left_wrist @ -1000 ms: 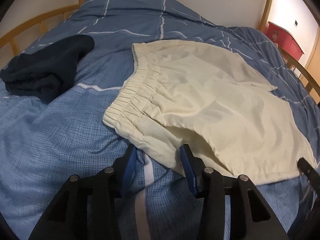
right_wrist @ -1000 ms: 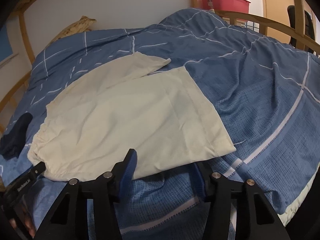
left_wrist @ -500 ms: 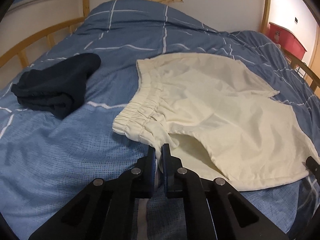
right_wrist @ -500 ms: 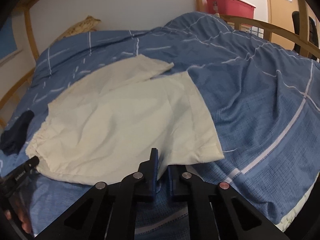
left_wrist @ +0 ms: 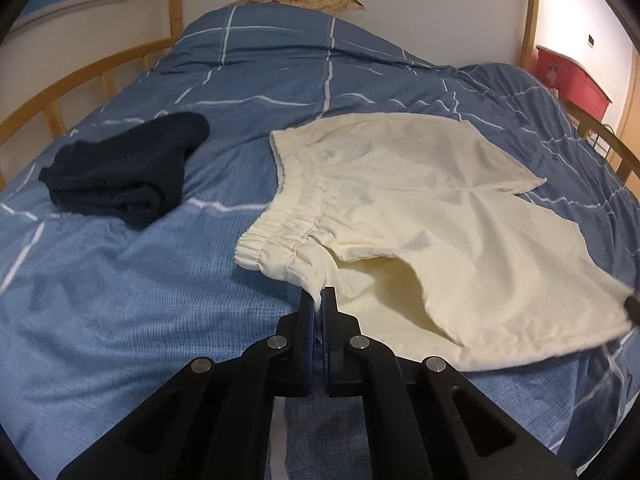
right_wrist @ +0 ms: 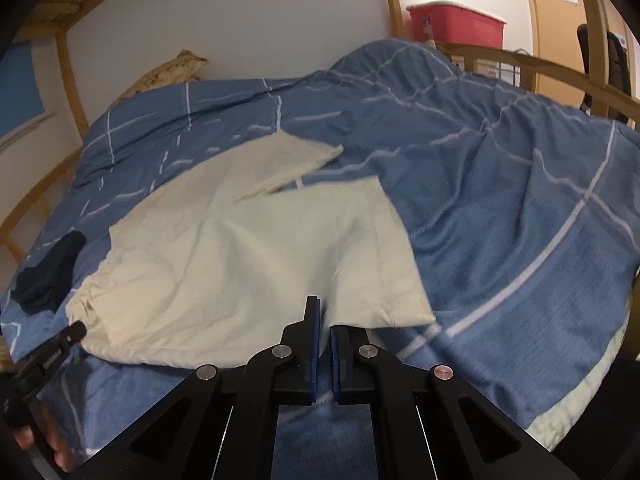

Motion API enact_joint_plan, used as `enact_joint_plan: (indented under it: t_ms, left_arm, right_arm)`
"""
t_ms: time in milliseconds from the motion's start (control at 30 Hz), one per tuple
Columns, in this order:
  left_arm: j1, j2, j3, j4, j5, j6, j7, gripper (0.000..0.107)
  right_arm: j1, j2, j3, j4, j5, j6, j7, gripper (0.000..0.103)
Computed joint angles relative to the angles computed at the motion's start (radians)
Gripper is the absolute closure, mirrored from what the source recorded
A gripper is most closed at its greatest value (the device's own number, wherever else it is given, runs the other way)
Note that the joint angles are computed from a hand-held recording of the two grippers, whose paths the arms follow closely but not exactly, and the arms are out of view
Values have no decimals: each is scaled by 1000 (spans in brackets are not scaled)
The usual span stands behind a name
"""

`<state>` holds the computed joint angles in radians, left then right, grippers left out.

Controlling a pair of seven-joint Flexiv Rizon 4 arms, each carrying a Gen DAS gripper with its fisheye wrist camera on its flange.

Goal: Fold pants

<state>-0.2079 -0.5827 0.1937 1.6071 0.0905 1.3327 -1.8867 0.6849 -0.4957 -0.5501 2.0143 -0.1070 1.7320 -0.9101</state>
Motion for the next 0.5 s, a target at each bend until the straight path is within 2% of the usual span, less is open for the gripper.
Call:
enact_joint_plan:
  t_ms: [100, 267, 400, 500]
  left_arm:
    - [-14, -9, 19, -57, 12, -26, -9, 102]
    - [13, -32, -5, -172, -3, -81, -5, 102]
    - [29, -65, -17, -281, -11, -146, 4, 103]
    - [44, -116, -28, -405, -18, -235, 16, 103]
  right_arm:
    - [-12, -12, -8, -41, -1, 26, -14, 98]
    - [-118, -39, 77, -195, -21, -4, -32, 98]
    - [-264, -84, 213, -370, -88, -76, -30, 98]
    - [-389, -137, 356, -528, -142, -175, -48, 99]
